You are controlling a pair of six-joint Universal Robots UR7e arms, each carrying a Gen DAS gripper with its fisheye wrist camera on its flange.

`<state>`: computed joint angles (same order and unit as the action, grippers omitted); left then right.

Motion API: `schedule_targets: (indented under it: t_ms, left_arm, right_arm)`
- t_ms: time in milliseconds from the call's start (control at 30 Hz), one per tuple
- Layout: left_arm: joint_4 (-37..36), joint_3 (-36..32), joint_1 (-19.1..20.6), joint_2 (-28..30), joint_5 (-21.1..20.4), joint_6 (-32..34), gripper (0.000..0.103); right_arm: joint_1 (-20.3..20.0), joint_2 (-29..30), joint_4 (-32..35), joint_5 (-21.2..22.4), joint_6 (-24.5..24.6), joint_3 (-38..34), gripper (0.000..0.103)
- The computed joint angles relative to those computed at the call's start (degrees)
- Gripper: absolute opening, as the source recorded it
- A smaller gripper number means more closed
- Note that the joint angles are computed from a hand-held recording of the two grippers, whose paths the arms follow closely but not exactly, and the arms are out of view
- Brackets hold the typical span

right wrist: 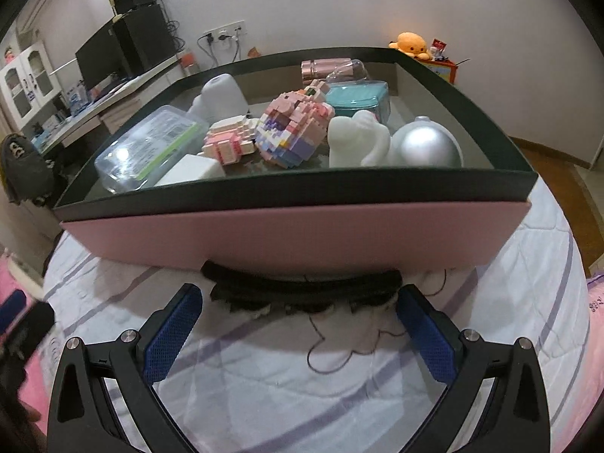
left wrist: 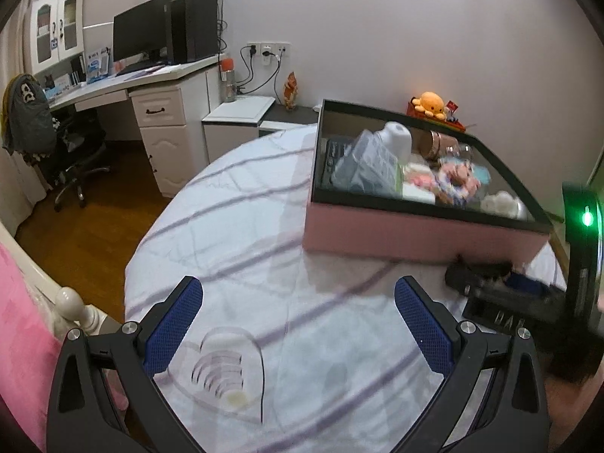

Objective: Organize rigid objects
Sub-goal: 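Grasp the black hair clip with the right tool while the left tool grips the tray box wall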

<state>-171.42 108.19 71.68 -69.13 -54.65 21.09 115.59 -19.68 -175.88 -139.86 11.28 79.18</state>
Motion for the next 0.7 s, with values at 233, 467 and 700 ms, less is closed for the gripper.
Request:
schedule_targets:
  t_ms: [233, 467, 700]
  left_arm:
    - [-0.37, -7.92, 0.15, 3.70, -2.87, 0.37, 0.103]
    - [12.44, -19.38, 2.15, 11.25, -0.07, -2.39, 0.083]
    - [18.72, -22.06, 3.05, 12.54, -4.74, -3.69, 0.018]
  right_arm:
    - [0.04, 1.14, -2.11, -1.05, -1.82, -1.16, 0.095]
    - [-0.23, 0.33, -4.20, 1.46, -3.44, 0.36, 0.095]
    - [0.08, -1.33, -6.54, 2.99, -4.33, 3.42, 0.095]
